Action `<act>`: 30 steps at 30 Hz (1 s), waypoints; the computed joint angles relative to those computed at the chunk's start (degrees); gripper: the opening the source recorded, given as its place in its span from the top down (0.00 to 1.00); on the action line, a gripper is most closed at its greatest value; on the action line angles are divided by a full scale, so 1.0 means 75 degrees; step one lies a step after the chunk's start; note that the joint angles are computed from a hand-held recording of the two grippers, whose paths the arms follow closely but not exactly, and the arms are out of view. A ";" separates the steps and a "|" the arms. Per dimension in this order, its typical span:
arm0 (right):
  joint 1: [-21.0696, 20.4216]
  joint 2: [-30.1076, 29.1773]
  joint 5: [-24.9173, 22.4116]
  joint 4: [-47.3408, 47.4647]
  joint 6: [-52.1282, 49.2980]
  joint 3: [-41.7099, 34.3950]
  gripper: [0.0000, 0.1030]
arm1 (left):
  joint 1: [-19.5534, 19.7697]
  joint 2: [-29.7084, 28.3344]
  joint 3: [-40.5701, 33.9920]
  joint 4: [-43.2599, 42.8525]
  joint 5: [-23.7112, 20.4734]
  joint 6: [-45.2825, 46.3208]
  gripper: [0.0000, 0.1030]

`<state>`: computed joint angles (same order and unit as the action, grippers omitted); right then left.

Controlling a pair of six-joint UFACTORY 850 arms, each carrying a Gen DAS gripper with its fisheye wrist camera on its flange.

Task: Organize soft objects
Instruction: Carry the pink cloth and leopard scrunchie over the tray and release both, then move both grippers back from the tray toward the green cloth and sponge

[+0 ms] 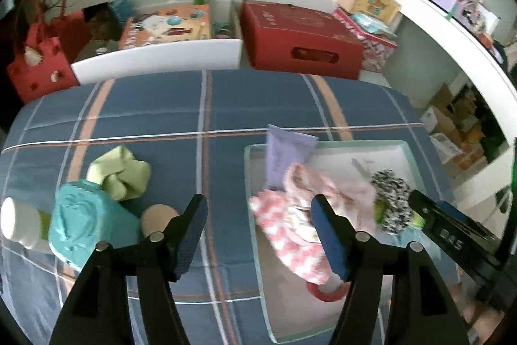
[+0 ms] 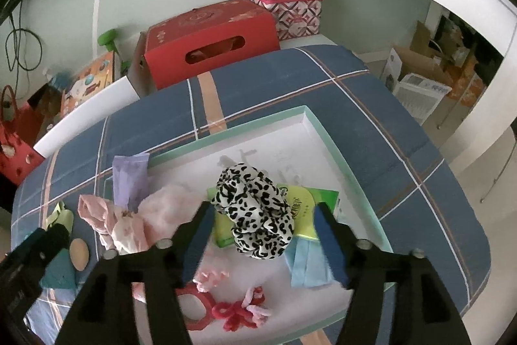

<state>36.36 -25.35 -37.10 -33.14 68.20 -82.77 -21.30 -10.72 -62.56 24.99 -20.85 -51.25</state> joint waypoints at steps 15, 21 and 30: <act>0.0091 -0.0056 -0.0157 0.0036 -0.0081 -0.0122 0.00 | 0.0103 0.0164 0.0187 0.2448 -0.1064 -0.2551 0.12; 0.0227 -0.0067 -0.0008 -0.0028 -0.0154 -0.0267 0.00 | 0.0230 0.0512 0.0365 0.2636 -0.1138 -0.2670 0.12; 0.0795 -0.0152 0.1227 -0.0001 -0.1066 -0.0706 0.00 | 0.0915 0.1146 0.0576 0.2361 -0.1228 -0.1959 0.12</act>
